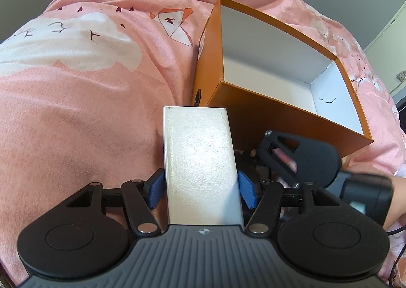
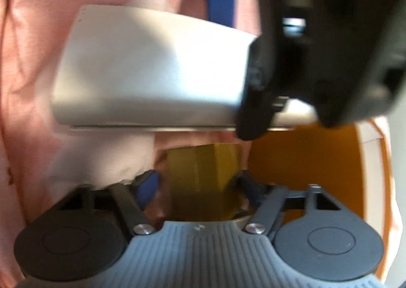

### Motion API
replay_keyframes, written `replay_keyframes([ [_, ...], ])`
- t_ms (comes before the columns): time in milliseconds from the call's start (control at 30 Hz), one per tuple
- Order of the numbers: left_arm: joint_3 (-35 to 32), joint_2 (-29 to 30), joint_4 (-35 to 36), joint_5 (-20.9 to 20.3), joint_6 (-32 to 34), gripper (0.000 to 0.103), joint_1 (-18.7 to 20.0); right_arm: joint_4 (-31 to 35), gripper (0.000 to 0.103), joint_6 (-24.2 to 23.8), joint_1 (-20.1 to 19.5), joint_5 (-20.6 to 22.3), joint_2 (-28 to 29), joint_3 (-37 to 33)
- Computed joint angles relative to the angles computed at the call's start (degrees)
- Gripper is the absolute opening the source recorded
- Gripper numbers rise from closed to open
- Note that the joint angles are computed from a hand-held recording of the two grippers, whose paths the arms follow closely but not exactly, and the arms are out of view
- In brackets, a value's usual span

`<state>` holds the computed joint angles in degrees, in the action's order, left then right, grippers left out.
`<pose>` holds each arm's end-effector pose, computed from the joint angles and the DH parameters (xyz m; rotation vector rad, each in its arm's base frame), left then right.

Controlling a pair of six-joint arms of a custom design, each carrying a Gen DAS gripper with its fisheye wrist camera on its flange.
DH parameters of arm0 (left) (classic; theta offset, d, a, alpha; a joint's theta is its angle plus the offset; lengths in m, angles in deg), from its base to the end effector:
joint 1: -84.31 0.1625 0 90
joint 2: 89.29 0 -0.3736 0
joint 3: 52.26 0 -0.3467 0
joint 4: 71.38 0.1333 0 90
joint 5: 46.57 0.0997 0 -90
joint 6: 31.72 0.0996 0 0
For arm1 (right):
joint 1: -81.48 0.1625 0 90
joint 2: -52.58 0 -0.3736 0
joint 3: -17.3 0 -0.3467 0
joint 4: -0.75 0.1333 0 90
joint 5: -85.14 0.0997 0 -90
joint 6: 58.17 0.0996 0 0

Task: Organize objects
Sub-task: 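Lift the white box with the left gripper while the right lifts the gold-brown box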

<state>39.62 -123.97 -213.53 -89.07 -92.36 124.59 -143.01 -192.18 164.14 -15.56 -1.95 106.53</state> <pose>-0.3153 -0.5381 0.0078 -0.1876 2.4666 -0.8311 0.0336 -0.6375 0.2095 2.4520 -1.2800 -0.0908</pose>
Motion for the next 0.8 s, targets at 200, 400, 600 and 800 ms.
replay_keyframes([
  [200, 0.7, -0.5, -0.9, 0.6, -0.2, 0.07, -0.7, 7.9, 0.052, 10.1, 0.9, 1.6, 0.9, -7.2],
  [400, 1.3, -1.2, -2.2, 1.5, -1.0, 0.07, -2.0, 17.2, 0.051, 17.0, 1.8, 4.1, 0.5, -15.0],
  [600, -0.5, -0.6, -1.7, 3.6, 1.3, 0.069, -3.8, 22.1, 0.051, 25.3, 2.6, 5.5, -1.9, -16.2],
  [800, -2.7, 0.9, -4.5, 5.2, 6.0, 0.069, -4.9, 19.0, 0.051, 29.9, 2.1, 9.0, -8.5, -7.2],
])
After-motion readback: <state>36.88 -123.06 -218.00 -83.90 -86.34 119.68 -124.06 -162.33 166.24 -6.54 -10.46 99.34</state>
